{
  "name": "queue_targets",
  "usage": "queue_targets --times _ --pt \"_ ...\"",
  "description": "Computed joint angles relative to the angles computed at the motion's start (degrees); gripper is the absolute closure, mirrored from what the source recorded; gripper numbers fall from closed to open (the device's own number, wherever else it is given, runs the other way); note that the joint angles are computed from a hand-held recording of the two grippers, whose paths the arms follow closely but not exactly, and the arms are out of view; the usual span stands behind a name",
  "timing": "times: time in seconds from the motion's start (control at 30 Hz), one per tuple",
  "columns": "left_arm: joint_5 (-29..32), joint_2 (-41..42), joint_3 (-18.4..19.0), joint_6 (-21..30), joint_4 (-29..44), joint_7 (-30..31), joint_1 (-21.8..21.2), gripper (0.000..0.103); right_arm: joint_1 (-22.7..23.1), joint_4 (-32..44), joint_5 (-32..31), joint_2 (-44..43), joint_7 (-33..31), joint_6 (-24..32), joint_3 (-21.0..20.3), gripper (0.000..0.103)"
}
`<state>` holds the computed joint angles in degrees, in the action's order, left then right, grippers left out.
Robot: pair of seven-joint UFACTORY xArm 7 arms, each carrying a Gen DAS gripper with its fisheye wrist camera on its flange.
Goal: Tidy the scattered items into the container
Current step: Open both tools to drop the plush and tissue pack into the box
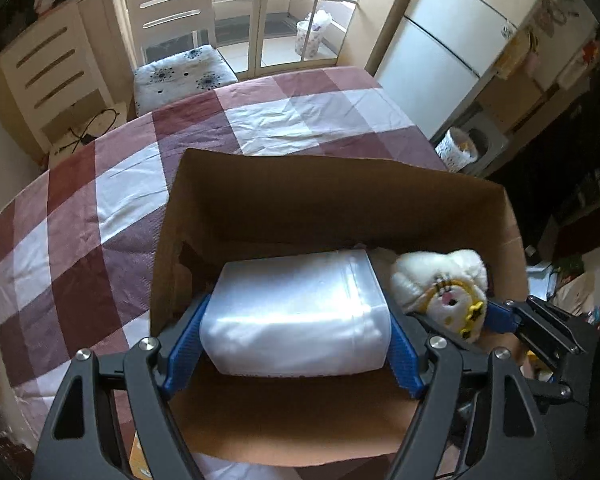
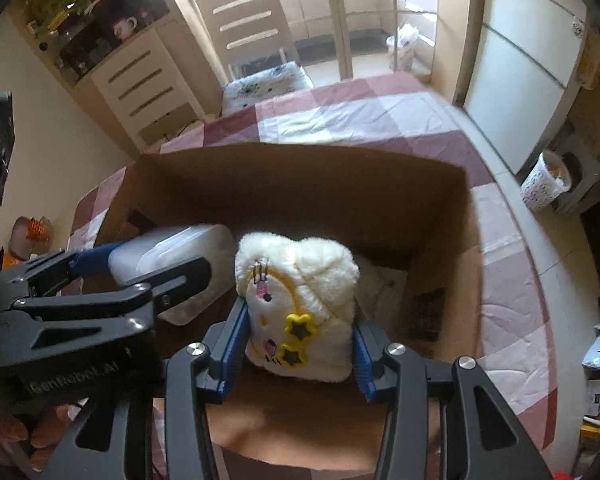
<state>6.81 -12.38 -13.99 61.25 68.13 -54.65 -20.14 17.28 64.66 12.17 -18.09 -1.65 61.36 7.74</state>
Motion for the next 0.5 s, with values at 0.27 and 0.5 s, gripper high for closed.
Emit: queue_targets --times 0.27,0.5 --pt "3.66 2.87 -0.69 2.44 2.18 0.34 -0.81 0.023 -0.02 -1.94 -0.74 -0.25 -0.35 -0.19 0.12 0.055" --pt "4.43 3.06 -0.19 1.49 2.34 0.74 -1.38 0.023 0.43 -1.96 1.14 -0.06 -1.73 0.35 -0.52 0.046"
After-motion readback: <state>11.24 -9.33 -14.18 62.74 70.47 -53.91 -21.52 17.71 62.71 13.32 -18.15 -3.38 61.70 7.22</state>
